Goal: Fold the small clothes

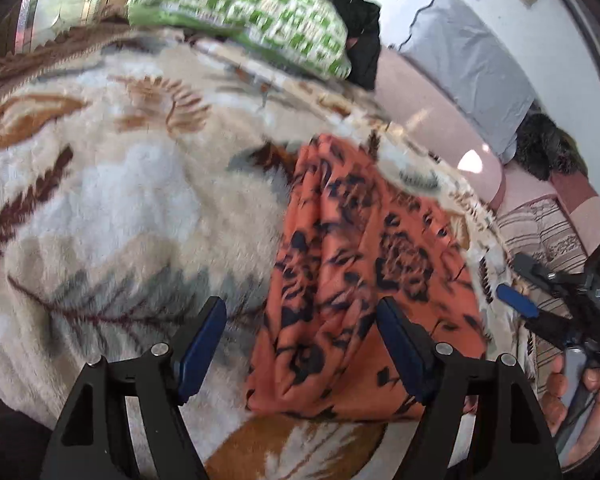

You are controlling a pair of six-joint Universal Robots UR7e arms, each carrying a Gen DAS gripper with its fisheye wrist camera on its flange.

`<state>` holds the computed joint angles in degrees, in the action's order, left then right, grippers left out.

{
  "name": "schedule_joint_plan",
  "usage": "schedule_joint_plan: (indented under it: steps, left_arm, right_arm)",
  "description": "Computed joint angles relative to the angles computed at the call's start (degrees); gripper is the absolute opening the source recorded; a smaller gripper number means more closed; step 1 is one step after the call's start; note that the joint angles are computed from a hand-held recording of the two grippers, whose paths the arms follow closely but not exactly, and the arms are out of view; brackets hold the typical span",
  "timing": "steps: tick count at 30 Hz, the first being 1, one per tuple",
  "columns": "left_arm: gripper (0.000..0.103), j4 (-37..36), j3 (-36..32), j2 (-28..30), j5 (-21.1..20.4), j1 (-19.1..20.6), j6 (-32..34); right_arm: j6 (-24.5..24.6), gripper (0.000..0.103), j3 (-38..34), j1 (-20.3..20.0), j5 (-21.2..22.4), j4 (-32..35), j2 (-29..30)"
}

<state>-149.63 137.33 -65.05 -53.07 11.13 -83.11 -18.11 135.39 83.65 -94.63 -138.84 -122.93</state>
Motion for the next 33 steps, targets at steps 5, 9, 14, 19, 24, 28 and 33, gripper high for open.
schedule_joint_plan:
  steps: [5, 9, 14, 19, 24, 28, 33]
  left_arm:
    - [0.059, -1.20, 0.55, -1.10, -2.41, 0.70, -1.01]
    - [0.059, 2.77, -1.13, -2.71, -0.36, -0.16, 0.14]
    - [0.062, -0.22, -6.08, -1.03, 0.73, 4.74, 10.95]
    - [0.064, -5.57, -14.44, 6.20, -6.35, 16.25, 23.62]
    - [0.036, -11.11, -14.26, 8.48, -11.77, 22.94, 28.04]
    - [0.046, -4.69, -14.70, 7.38, -6.56, 18.88, 25.78]
    - [0.068, 11.89, -14.82, 3.93, 2.32, 9.50, 16.49]
  right_arm:
    - [-0.66, 0.074, 2.42, -0.03, -0.89, 6.36, 2.94]
    - [-2.51, 0.076, 3.33, -2.58, 1.78, 6.25, 2.23]
    - [-4.86, 0.076, 3.19, -5.63, 5.24, 9.26, 0.22]
    - [-7.09, 0.076, 2.86, -8.91, 9.04, 12.28, -1.58]
    - [-9.60, 0.076, 2.40, -12.36, 13.33, 15.48, -2.55]
    - [-9.69, 0.076, 2.31, -12.94, 13.81, 15.89, -2.38]
    - [-8.89, 0.076, 2.07, -13.18, 13.98, 16.74, -3.67]
